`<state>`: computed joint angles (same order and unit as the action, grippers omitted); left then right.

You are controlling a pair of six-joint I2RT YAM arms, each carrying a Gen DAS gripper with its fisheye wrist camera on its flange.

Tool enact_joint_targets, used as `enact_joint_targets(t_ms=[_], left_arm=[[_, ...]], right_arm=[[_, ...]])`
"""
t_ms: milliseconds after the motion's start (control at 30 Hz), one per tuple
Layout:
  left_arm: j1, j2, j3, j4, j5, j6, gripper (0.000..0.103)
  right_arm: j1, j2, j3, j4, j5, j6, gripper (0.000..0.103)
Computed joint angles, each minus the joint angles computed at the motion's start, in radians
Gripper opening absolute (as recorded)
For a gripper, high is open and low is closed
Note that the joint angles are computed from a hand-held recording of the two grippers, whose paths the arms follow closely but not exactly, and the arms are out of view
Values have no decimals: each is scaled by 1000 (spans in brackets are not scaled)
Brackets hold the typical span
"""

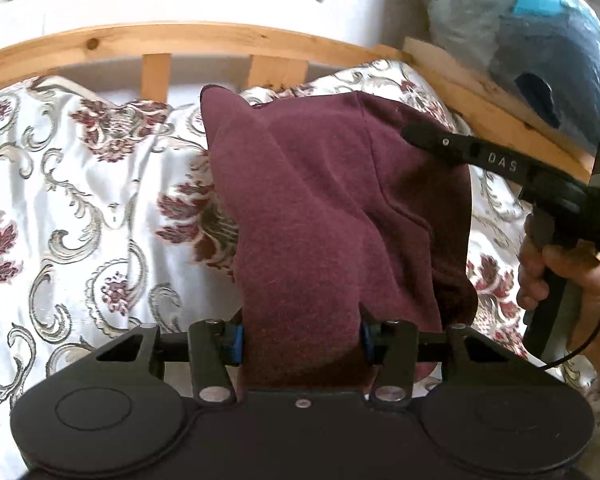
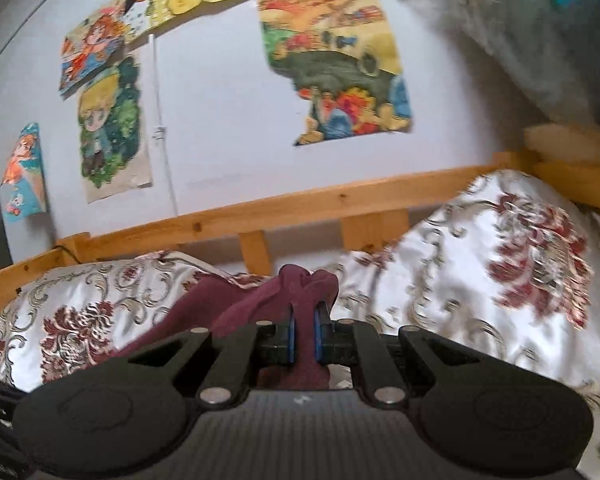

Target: Fold small clothes

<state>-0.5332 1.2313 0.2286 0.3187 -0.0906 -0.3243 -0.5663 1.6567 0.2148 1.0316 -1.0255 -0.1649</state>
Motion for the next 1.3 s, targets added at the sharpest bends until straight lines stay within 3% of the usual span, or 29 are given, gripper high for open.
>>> enact_joint_targets(t_ms=[100, 200, 433, 533, 733, 900, 1033, 1200, 1300], left_arm=[[94, -9, -46, 71, 50, 21, 52], [218, -16, -41, 51, 121, 60, 52], [507, 163, 69, -33, 346, 99, 53], [518, 211, 84, -15, 354, 86, 56], [483, 209, 80, -4, 317, 95, 60], [489, 210, 77, -5, 319, 74, 65], [469, 209, 77, -4, 289, 61, 69], [464, 215, 80, -3, 277, 53, 76], [461, 209, 83, -15, 266, 49, 81]], right_arm=[[146, -54, -21, 37, 125, 15, 11], [297, -56, 9, 2, 248, 44, 11], [522, 158, 172, -83, 490, 59, 11], [565, 228, 216, -89, 599, 81, 11], [556, 259, 220, -84, 648, 94, 16], [562, 247, 205, -73, 691, 108, 34], [571, 232, 190, -77, 715, 110, 41], [560, 208, 159, -83, 704, 88, 65], [561, 200, 143, -79, 704, 78, 74]])
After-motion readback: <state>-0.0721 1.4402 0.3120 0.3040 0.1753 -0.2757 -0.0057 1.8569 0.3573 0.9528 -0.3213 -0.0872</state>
